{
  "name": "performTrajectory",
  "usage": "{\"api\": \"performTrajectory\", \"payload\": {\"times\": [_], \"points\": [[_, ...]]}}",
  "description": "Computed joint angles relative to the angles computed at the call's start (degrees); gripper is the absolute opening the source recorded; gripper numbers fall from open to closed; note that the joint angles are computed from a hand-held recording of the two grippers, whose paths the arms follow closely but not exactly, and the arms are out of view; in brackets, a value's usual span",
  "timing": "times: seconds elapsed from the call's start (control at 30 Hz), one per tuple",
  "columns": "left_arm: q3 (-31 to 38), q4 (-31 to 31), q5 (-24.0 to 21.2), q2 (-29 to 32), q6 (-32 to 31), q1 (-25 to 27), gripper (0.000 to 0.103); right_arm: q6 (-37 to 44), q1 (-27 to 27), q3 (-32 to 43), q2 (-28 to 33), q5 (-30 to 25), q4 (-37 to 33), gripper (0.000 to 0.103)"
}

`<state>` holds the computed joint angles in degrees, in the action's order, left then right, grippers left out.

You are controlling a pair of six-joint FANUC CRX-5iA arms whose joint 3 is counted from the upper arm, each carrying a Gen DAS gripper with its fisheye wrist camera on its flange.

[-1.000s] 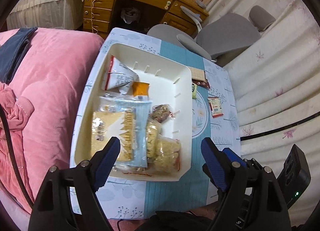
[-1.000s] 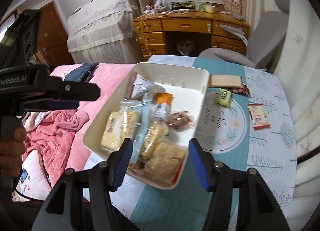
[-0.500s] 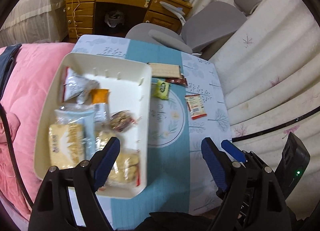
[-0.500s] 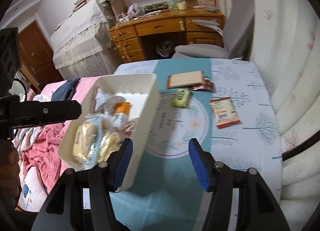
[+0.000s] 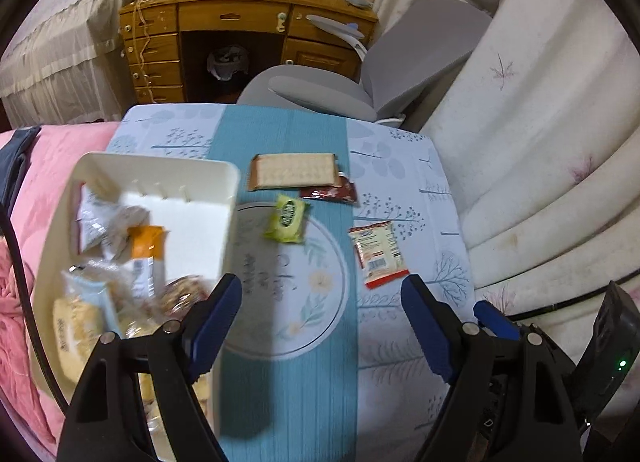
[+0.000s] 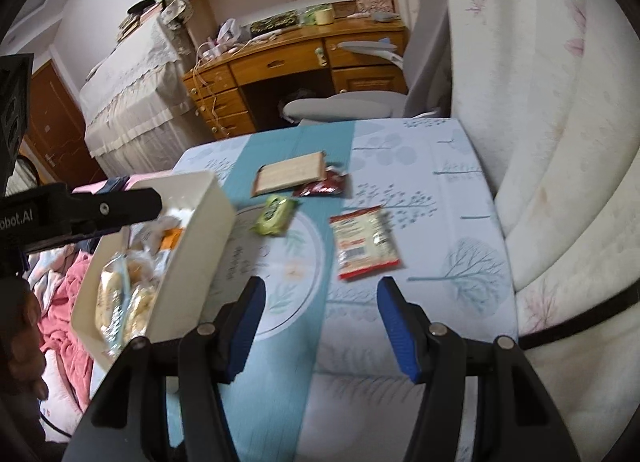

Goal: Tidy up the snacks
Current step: 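Move both grippers back over the remaining snacks on the table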

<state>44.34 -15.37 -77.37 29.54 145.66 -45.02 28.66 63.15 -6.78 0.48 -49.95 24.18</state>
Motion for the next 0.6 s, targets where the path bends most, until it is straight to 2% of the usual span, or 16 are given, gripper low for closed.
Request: {"api": "performTrajectory", "payload": {"times": [0.17, 0.33, 0.5, 0.6], "points": [[8.80, 0.03, -3.93, 7.25, -2.69, 0.19, 0.081, -0.37, -3.16, -3.68, -0.08, 5.87, 2.12, 0.059], [14.14, 1.80, -6.70, 12.71, -1.55, 1.52, 0.081, -1.99, -5.23, -6.56, 0.89, 10.30, 6.42, 0.059], [22.89, 0.81, -13.10, 19.53, -2.36, 2.30, 0.081, 2.11, -7.06, -7.05, 2.96, 14.12, 5.93, 0.059], [30.49, -0.53, -18.69, 24.47, -3.51, 2.64, 0.081, 4.92, -7.25, -6.89, 4.42, 15.12, 5.88, 0.059]]}}
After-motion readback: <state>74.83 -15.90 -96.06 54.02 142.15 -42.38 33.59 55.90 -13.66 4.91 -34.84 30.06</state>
